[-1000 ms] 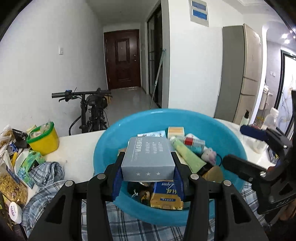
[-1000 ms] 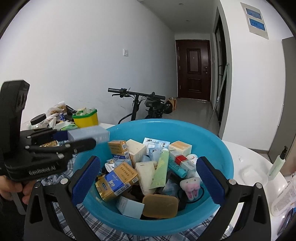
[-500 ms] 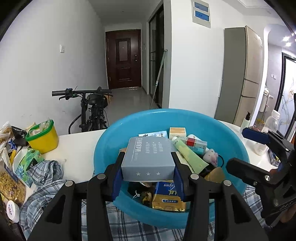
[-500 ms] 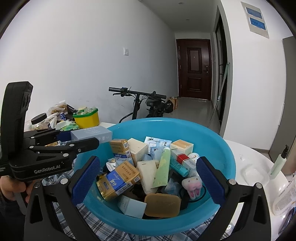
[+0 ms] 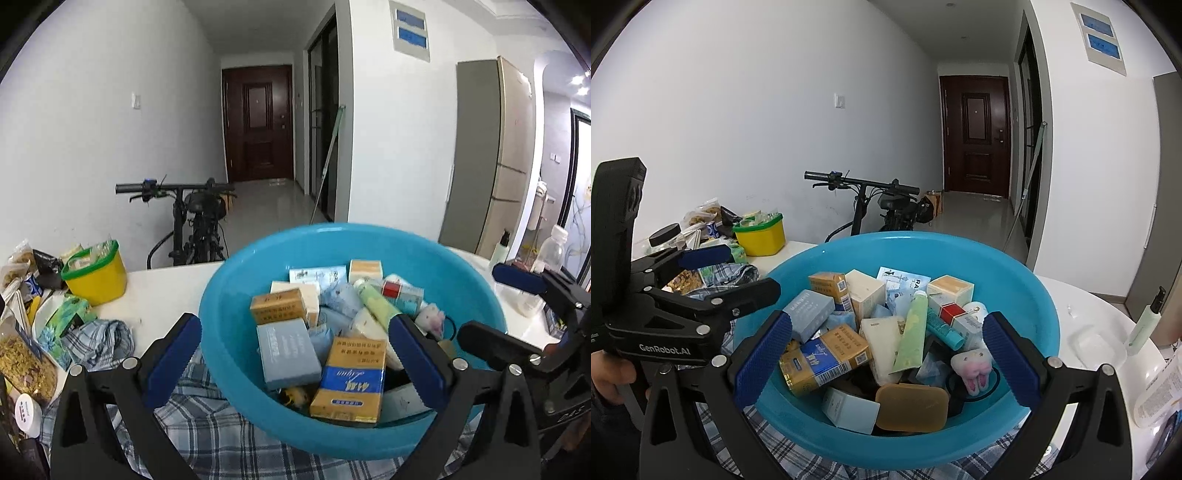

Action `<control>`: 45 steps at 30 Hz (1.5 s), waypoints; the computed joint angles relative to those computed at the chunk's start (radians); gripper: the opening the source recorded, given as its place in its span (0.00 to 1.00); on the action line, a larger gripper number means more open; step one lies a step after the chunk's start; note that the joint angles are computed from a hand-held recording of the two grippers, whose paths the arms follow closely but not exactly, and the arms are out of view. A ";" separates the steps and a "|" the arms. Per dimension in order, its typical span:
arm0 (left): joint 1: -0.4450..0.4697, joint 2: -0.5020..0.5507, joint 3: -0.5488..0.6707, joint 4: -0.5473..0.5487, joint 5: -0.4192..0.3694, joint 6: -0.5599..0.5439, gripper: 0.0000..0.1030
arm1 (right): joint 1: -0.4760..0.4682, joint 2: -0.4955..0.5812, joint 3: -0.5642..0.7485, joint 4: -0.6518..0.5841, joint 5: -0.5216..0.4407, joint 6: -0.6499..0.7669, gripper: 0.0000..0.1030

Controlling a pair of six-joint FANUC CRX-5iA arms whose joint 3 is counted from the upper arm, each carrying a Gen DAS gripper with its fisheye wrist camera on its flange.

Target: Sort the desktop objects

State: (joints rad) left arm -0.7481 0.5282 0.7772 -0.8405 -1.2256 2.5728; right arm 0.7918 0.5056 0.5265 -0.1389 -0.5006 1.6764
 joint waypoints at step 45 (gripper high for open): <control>-0.282 -0.099 -0.159 -0.011 -0.185 0.223 1.00 | 0.105 -0.432 -0.761 0.592 0.194 -0.692 1.00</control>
State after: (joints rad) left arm -1.0298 0.4291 0.6185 -0.8518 -1.4101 2.7957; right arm 0.8971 0.0735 -0.2348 0.4529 -0.3062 0.9841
